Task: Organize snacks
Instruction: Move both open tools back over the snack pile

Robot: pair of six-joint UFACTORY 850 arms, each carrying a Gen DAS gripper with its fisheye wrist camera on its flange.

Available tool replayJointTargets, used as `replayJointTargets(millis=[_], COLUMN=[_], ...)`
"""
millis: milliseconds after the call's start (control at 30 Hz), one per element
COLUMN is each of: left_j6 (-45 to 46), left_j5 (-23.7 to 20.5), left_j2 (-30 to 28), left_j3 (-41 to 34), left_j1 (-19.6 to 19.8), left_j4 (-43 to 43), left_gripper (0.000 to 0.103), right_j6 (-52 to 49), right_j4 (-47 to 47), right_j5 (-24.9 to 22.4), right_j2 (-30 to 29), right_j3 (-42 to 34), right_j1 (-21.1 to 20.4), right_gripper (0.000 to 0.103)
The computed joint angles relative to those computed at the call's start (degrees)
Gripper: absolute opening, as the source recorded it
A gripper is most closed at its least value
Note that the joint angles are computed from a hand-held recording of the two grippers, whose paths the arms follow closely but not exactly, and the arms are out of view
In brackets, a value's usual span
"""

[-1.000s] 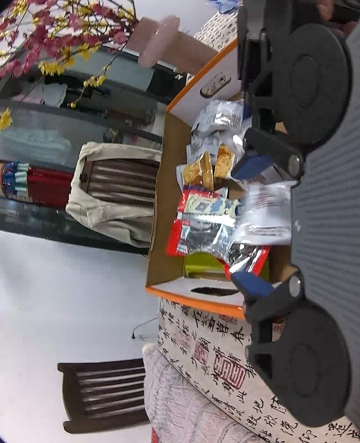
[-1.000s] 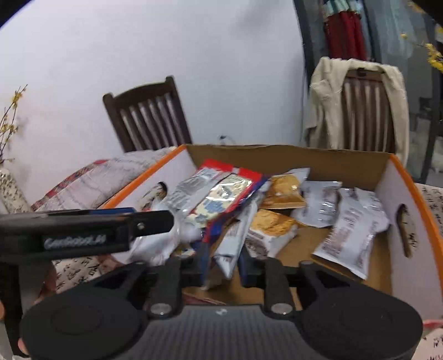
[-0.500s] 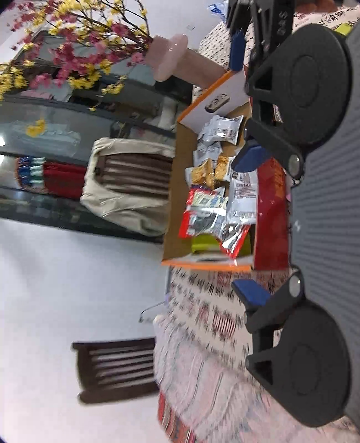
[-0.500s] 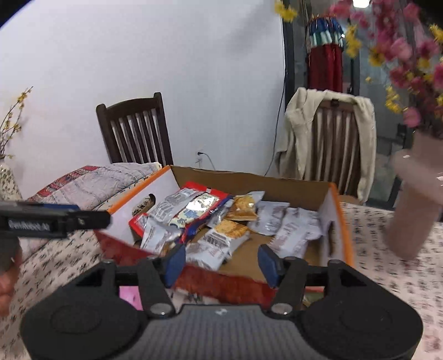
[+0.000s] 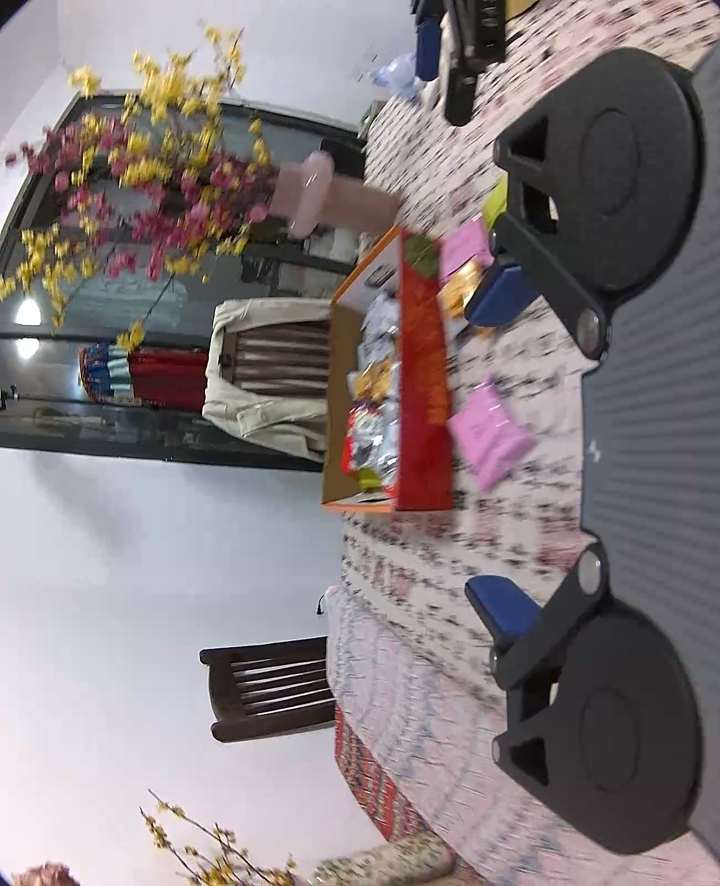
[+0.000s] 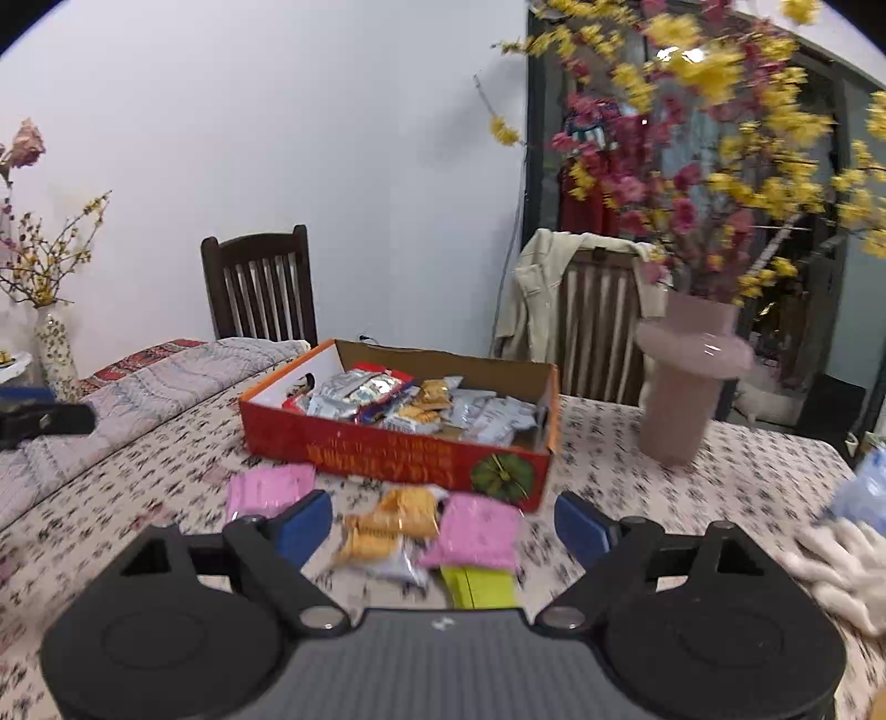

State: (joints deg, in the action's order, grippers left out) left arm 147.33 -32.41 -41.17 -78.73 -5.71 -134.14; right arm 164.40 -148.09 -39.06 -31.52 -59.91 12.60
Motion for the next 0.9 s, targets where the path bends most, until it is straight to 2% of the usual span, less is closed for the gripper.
replayJointTargets(millis=[100,233,400,500,667,767,900], left_j6=[3.2,6.9,6.2,8.3,10.1,12.7,11.3], left_j5=[-4.2,-8.6,-10.5,-12.3,-11.9,-13.1,-14.2], left_j2=[4.3,8.6,11.4,13.1,15.5,16.2,16.3], left_j3=[8.4,17.6,24.8,28.9,33.2,35.1,35.3], left_j1=[1.1,2.4,4.8,6.6,9.1,10.2,10.7], left_j4=[-1.4,-2.9,1.2,1.5,3.1,2.9,3.6], left_gripper=[0.102,0.103,0.103,0.103,0.103,0.103,0.103], right_j6=[2.3,4.0,4.6,4.6,6.5,9.5,9.5], right_j4=[1.5,5.1,12.9,17.1,26.9,29.1,30.5], right_j5=[-4.5,-10.4,-15.9,-17.9,-21.2,-22.9,-21.9], right_j2=[3.2,6.2,8.5,9.5,10.8,10.9,10.2], right_j3=[6.6,13.8,20.7,23.7,27.5,29.2,29.3], right_j1=[2.0,5.6,11.9,15.7,24.0,28.7,31.9], right_gripper=[0.089,0.096,0.096,0.097,0.1,0.102,0.102])
